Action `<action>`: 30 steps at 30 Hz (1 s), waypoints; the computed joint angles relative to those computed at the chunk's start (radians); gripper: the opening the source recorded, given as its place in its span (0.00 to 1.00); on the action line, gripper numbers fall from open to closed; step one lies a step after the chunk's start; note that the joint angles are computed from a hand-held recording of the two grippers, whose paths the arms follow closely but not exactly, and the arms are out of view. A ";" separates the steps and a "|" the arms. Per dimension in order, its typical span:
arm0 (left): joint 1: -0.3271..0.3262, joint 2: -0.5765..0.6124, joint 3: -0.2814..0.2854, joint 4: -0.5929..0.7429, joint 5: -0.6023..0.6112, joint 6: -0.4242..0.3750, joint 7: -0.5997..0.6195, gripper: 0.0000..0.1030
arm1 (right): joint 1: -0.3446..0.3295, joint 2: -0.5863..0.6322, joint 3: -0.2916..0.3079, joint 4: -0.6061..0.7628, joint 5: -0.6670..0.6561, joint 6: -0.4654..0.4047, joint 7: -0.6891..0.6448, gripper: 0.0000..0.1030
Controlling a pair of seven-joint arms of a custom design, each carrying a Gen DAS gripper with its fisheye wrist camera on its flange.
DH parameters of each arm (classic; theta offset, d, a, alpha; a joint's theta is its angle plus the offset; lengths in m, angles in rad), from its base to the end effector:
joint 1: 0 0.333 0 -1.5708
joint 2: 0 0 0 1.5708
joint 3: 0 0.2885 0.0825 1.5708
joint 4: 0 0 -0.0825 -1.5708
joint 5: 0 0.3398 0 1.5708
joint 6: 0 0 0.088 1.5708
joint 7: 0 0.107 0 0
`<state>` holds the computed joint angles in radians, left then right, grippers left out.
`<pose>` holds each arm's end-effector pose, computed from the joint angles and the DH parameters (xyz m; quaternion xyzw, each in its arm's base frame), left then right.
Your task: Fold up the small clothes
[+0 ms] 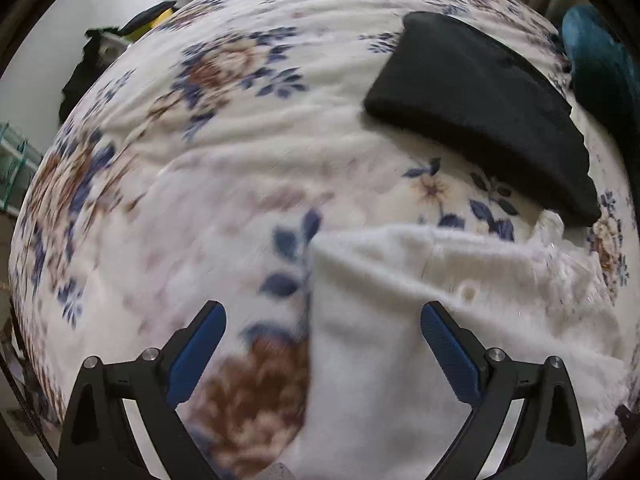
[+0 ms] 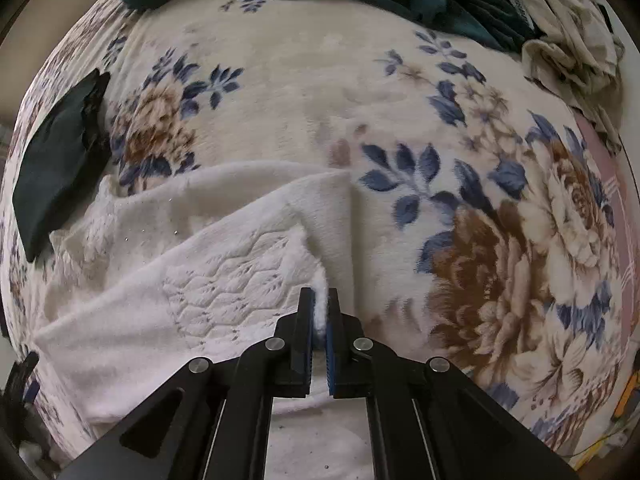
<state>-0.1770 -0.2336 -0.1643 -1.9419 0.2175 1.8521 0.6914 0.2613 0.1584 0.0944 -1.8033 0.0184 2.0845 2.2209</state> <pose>0.4412 -0.1463 0.5755 -0.8497 0.5075 -0.0464 0.1352 0.5376 0.1980 0.4567 -0.5905 0.8045 -0.0022 0.0636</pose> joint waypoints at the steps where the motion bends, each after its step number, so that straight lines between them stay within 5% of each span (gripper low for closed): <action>1: 0.001 0.020 -0.002 0.012 0.010 0.002 0.007 0.97 | 0.000 -0.001 0.000 -0.003 -0.001 0.001 -0.002 0.05; 8: 0.010 0.070 -0.006 0.061 0.032 0.010 0.044 0.97 | -0.040 -0.003 0.006 -0.003 0.199 -0.037 -0.103 0.14; 9: 0.010 0.065 -0.007 0.062 0.032 0.008 0.041 0.97 | -0.043 -0.011 0.006 -0.015 0.222 -0.023 -0.115 0.26; 11: 0.012 0.036 -0.002 0.045 0.016 0.010 0.033 0.97 | -0.047 -0.034 0.003 -0.061 0.273 0.047 -0.138 0.66; 12: 0.015 0.024 0.002 0.038 0.008 0.007 0.028 0.97 | -0.046 -0.032 0.001 -0.067 0.279 0.060 -0.141 0.67; 13: 0.018 0.009 0.005 0.030 0.005 -0.004 0.020 0.97 | -0.046 -0.014 0.001 -0.060 0.294 0.058 -0.152 0.67; 15: 0.025 -0.021 0.011 0.016 0.011 -0.032 0.005 0.97 | -0.043 0.023 0.006 -0.037 0.293 0.042 -0.152 0.44; 16: 0.029 -0.035 0.013 0.010 0.018 -0.045 0.000 0.97 | -0.028 0.034 0.007 -0.026 0.238 0.041 -0.128 0.07; 22: 0.045 -0.091 0.037 -0.030 0.026 -0.049 -0.023 0.97 | -0.006 -0.033 -0.008 -0.093 0.093 0.102 0.040 0.07; 30: 0.029 0.039 0.007 0.019 0.069 0.005 0.042 0.97 | -0.023 0.009 -0.004 -0.058 0.108 0.033 0.019 0.09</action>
<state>-0.1477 -0.1949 -0.1570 -1.9226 0.2870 1.8574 0.7329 0.2382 0.1671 0.0908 -1.8614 0.1261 2.1173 2.2403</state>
